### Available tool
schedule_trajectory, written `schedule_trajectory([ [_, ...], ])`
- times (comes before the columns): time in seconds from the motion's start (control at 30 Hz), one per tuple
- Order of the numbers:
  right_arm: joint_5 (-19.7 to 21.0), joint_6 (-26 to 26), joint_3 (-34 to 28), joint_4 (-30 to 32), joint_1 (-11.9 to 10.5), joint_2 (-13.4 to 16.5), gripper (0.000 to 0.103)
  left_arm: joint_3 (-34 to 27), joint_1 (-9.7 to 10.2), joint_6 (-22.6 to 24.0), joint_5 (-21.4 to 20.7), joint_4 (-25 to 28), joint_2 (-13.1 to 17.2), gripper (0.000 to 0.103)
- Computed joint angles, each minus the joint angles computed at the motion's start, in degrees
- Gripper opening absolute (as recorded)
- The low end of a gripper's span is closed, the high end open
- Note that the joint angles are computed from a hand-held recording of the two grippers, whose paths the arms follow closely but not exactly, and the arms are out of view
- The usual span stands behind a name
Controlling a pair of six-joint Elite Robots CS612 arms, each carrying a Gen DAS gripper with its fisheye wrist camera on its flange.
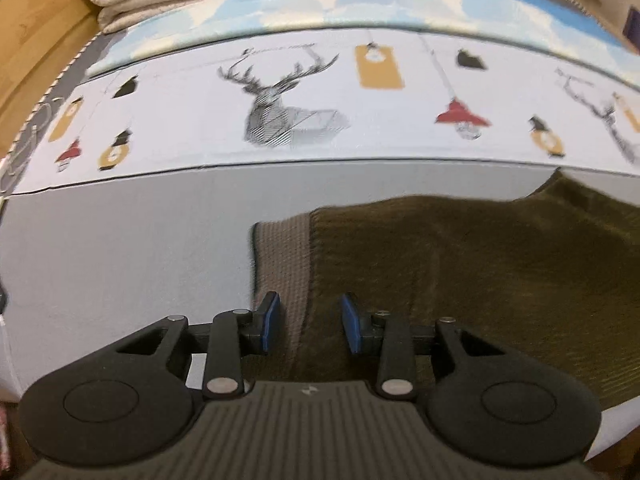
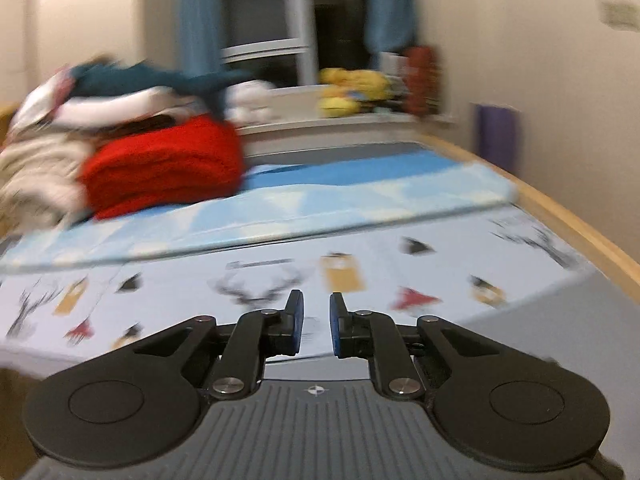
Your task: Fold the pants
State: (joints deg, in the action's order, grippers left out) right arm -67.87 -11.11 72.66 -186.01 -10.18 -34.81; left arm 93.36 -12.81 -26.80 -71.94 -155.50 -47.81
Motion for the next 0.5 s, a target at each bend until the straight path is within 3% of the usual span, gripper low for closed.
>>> schedule_trajectory([
  [0.13, 2.6, -3.3, -3.3, 7.0, 2.2, 1.0, 0.014, 0.2, 0.93, -1.7, -6.7, -5.3, 0.3, 0.038],
  [0.2, 4.6, -3.3, -5.2, 10.2, 3.0, 1.6, 0.014, -0.8, 0.98, -2.6, -6.2, -2.5, 0.7, 0.038],
  [0.3, 8.0, -4.4, -6.8, 14.2, 4.3, 2.1, 0.015, -3.3, 0.91, -4.5, -4.3, 7.7, 1.4, 0.033],
  [0.33, 8.9, -5.5, -7.2, 16.1, 4.8, 2.2, 0.015, -3.6, 0.94, -5.0, -4.3, 9.0, 1.5, 0.032],
  [0.5, 11.2, -14.7, -12.1, 29.8, 7.7, 4.2, 0.02, -4.1, 0.76, -5.0, -4.8, 8.0, 1.7, 0.032],
])
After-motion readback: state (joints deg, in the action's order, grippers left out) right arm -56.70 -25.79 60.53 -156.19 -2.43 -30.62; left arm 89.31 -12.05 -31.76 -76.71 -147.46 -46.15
